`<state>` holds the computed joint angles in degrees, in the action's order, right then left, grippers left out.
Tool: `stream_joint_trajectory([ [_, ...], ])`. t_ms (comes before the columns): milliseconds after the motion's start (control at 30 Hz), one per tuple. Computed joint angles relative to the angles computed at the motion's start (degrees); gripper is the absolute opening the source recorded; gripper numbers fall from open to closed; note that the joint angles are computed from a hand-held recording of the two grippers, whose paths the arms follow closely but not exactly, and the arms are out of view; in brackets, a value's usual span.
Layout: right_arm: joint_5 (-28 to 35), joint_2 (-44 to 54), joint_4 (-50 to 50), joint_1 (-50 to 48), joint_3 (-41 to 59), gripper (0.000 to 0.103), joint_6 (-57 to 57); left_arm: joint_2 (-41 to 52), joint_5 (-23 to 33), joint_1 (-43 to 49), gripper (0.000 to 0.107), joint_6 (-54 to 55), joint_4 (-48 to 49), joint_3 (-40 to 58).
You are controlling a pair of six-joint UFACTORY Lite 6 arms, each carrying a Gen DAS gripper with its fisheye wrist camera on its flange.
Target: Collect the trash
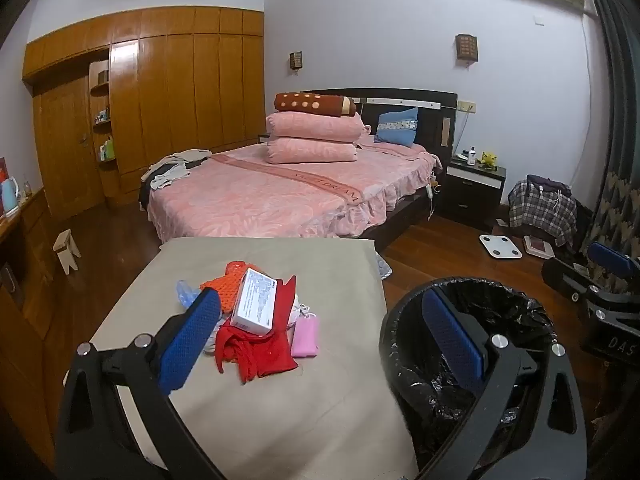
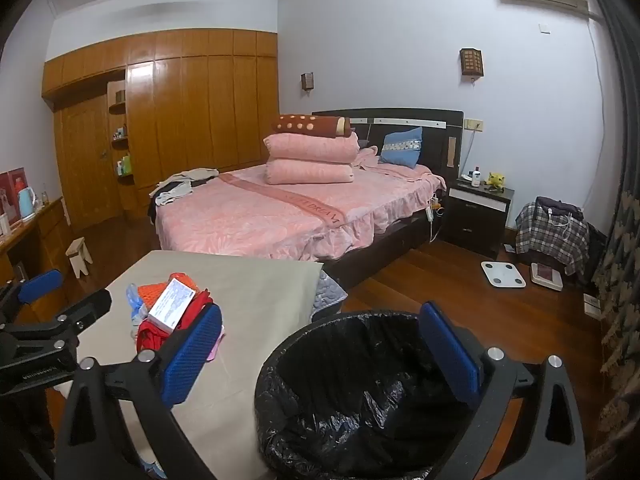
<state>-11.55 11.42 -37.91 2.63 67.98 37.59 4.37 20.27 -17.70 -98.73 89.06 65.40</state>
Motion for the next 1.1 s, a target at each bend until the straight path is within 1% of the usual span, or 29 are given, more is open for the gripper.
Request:
stream_joint_trajectory([
  [233,-0.1,0.0,-1.1,0.0,0.0,0.097,1.2,0.7,-0.9,0.6,0.098,2.7,-2.4,1.0],
  [267,-0.1,0.0,-1.6,-0.1,0.0,0.097,1.6,-0.1,-0.2,0.4,0.098,1.1,-0.6,-0.1],
  [300,-0.1,0.1,-0.1,0.0,0.1,0.097,0.1,-0.2,-0.4,0.5,0.098,1.0,-0.6,-0.2],
  [367,-0.1,0.1,-0.5,0.0,0.1,0.097,0.6,0.0,0.3,0.0,0.098,0.7,-0.3,-0.1],
  [533,0.0,0.1,-0.6,0.0,0.2,0.097,0.6,-0.1,-0.1,0.4,0.098,-0.1,0.4,-0.4],
  [933,-0.1,-0.2,-1.9,0.0,-0.1,0.097,1.8,0.1,0.4,-0.1,0.098,0.7,-0.3,-0.1],
  [1000,0.3,0.3,0.2,0.4,0.4,0.097,-0.1,0.1,0.4,-0.1,0.098,0.7,-0.3,0.0],
  [1100,0.4,0.3,-0.8,0.4,0.4,0.097,0.9,0.1,0.4,-0.1,0.098,0.6,-0.2,-0.1],
])
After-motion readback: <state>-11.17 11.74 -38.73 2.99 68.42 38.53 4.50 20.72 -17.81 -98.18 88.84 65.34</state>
